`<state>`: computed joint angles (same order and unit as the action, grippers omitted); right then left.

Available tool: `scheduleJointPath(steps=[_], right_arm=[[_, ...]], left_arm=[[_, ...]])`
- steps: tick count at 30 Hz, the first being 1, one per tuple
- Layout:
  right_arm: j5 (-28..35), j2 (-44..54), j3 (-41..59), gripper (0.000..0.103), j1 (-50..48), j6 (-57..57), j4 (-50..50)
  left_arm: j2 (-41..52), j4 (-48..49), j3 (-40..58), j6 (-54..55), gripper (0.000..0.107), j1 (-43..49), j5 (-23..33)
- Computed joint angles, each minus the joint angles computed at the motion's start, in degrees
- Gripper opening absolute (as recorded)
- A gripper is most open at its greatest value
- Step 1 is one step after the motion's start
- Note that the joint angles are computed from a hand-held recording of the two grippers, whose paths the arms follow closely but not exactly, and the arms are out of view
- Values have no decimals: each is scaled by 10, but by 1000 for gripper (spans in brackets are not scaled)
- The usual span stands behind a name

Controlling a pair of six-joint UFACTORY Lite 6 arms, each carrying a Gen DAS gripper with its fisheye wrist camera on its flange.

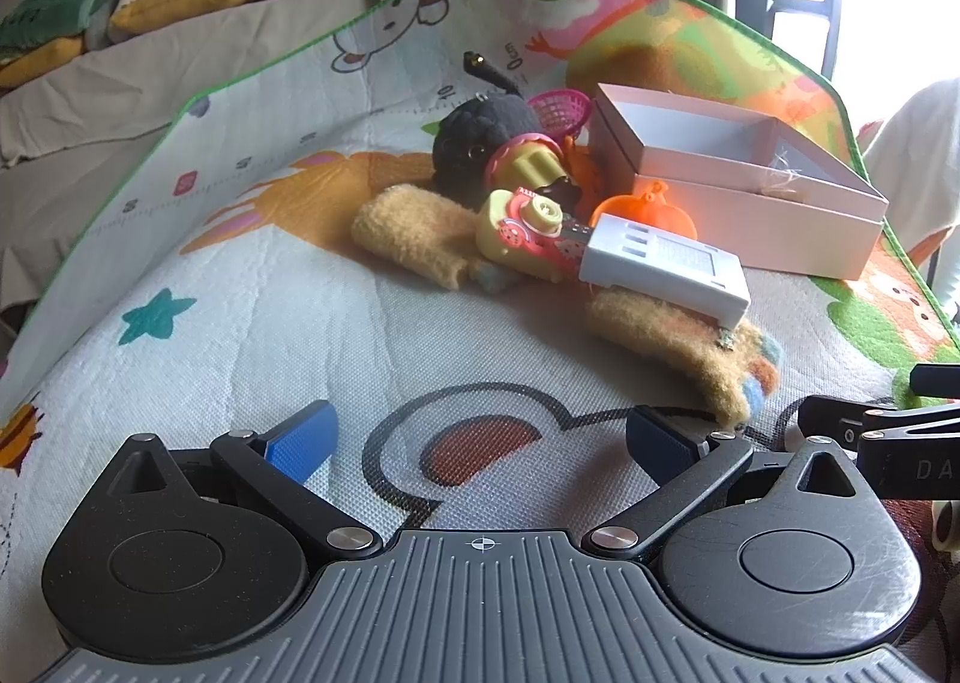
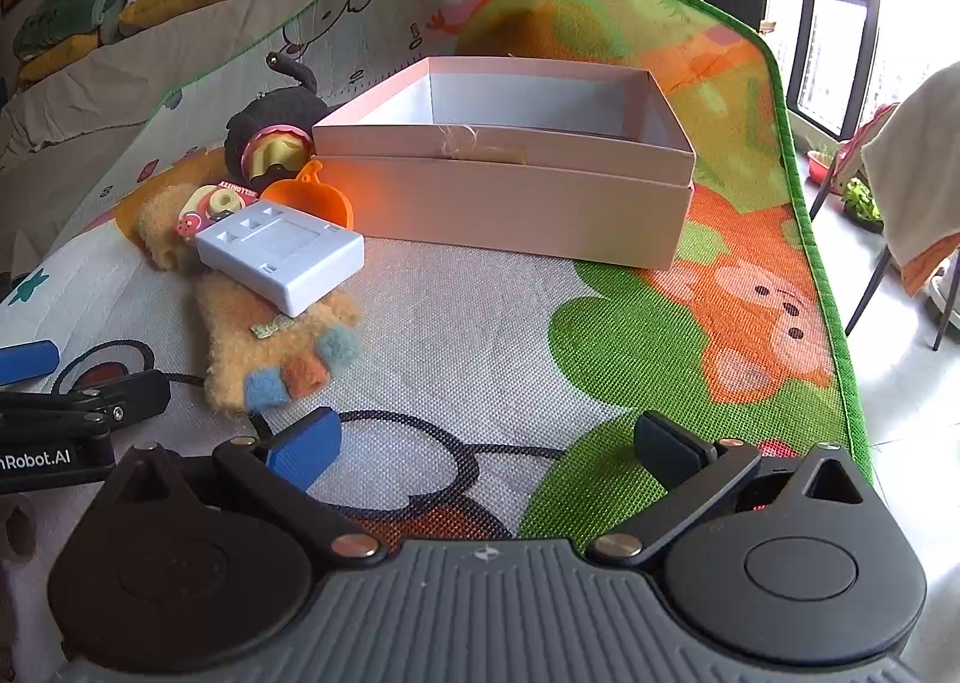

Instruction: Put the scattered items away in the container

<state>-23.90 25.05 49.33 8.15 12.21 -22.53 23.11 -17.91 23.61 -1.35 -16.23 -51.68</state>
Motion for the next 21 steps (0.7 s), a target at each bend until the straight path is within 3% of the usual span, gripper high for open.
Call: scheduleJointPath(steps=[5,21], right_arm=[[5,-33,-40,103,11,-23,43],[-15,-32,-49,103,8,-21,44]], left_arm=[[1,-4,1,0,103,-3,0],[4,-18,8,-1,103,-15,2]])
